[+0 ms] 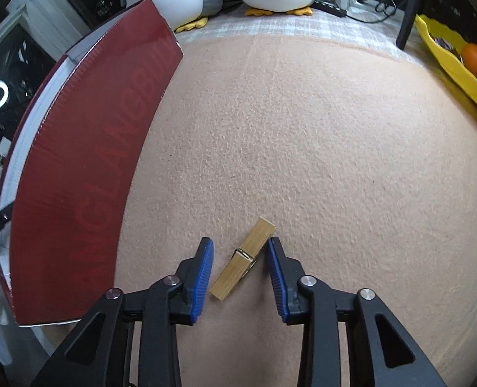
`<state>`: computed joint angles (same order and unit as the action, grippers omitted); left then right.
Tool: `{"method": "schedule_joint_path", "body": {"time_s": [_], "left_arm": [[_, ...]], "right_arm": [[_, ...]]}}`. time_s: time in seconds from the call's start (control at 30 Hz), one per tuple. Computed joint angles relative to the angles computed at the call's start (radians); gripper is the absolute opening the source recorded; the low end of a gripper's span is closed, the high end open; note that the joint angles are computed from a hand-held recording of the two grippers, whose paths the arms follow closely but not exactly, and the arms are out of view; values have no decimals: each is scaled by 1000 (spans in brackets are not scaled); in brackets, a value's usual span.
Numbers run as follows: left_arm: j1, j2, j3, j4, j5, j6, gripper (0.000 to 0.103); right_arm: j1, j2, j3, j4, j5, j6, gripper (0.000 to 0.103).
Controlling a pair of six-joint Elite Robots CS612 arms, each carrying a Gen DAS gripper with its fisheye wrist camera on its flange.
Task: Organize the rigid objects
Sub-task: 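Grasp the wooden clothespin with the right gripper, then carry the clothespin into the box and open the right gripper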
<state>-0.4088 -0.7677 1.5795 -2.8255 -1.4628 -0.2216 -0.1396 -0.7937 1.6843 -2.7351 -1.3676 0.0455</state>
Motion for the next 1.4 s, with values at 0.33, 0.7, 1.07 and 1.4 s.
{"method": "schedule_joint_path", "body": {"time_s": [0.33,0.7,1.07,1.4], "left_arm": [[0,-2,5,-18,-10,-8,33],[3,-5,13,-60,-29,3,33],[10,-8,24,-106,-47,5,33],[16,-5,24,-131,-63,5,33]], "right_arm": [[12,0,2,-10,-62,-47,12],[14,-13,13,-28,-69,-15,11],[23,-38,38,-105,-87,-24,11],[33,-60,46,-146,-89,-18,11]]}}
